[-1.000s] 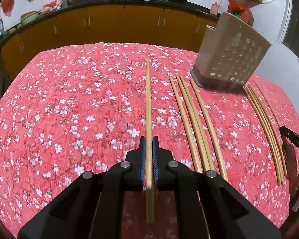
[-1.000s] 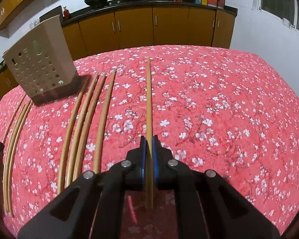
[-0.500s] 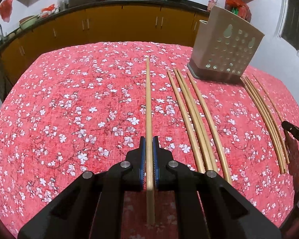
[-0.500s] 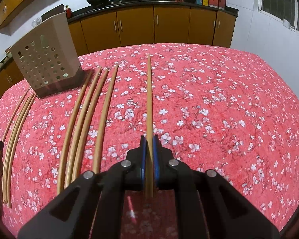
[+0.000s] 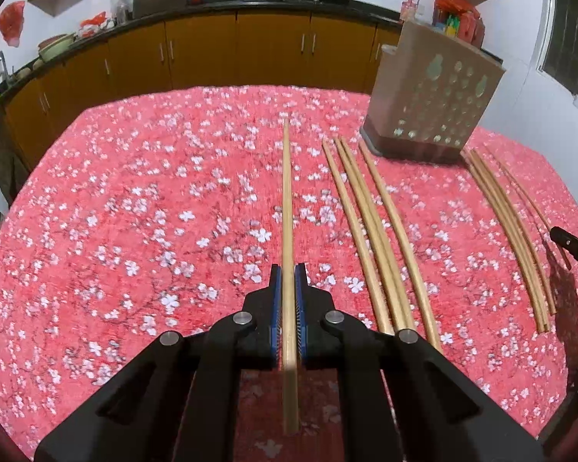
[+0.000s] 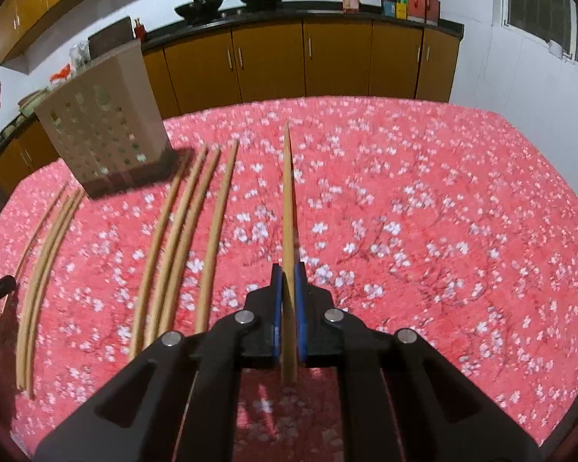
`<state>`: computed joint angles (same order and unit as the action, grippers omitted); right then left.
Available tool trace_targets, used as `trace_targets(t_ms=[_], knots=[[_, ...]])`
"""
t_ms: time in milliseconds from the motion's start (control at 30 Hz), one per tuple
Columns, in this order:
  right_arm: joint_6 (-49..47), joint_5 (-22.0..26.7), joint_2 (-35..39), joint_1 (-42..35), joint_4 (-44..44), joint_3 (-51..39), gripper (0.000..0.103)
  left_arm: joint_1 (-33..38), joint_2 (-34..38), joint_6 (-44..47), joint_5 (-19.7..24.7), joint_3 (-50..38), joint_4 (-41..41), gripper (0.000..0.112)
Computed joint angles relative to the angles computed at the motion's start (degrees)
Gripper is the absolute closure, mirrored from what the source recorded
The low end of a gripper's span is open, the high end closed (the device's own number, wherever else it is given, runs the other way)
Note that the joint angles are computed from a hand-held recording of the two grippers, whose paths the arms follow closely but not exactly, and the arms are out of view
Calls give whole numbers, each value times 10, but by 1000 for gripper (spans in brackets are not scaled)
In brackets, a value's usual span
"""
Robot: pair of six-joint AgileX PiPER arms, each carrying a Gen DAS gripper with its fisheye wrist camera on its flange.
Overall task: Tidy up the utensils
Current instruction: 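Lift the held chopsticks upright with both tools toward the beige utensil holder, then lower both chopsticks into the holder and open both tools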
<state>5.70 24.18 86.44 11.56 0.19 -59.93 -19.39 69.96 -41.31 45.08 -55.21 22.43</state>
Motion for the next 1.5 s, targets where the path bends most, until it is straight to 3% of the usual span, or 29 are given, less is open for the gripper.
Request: trace_targets(t_ms=[367,700,1033,1300,1500], knots=[[-26,-11,-64,-4,24,0,95,-36,-50,-29,40,-49,45,105],[-28,-40,-100,-10,32,-29,95,-55,-56,-66,49,-114,110,105],[-85,-12,-74,-25,106,-175,96,-2,-16,-1,41,-245,88,105],[-151,12,-45,-19,237,-333,96,-31,40,10,49,-401,119,105],[-133,-23,-12,26,218,-381,96,-74,78,-6,33,-460,148,105]])
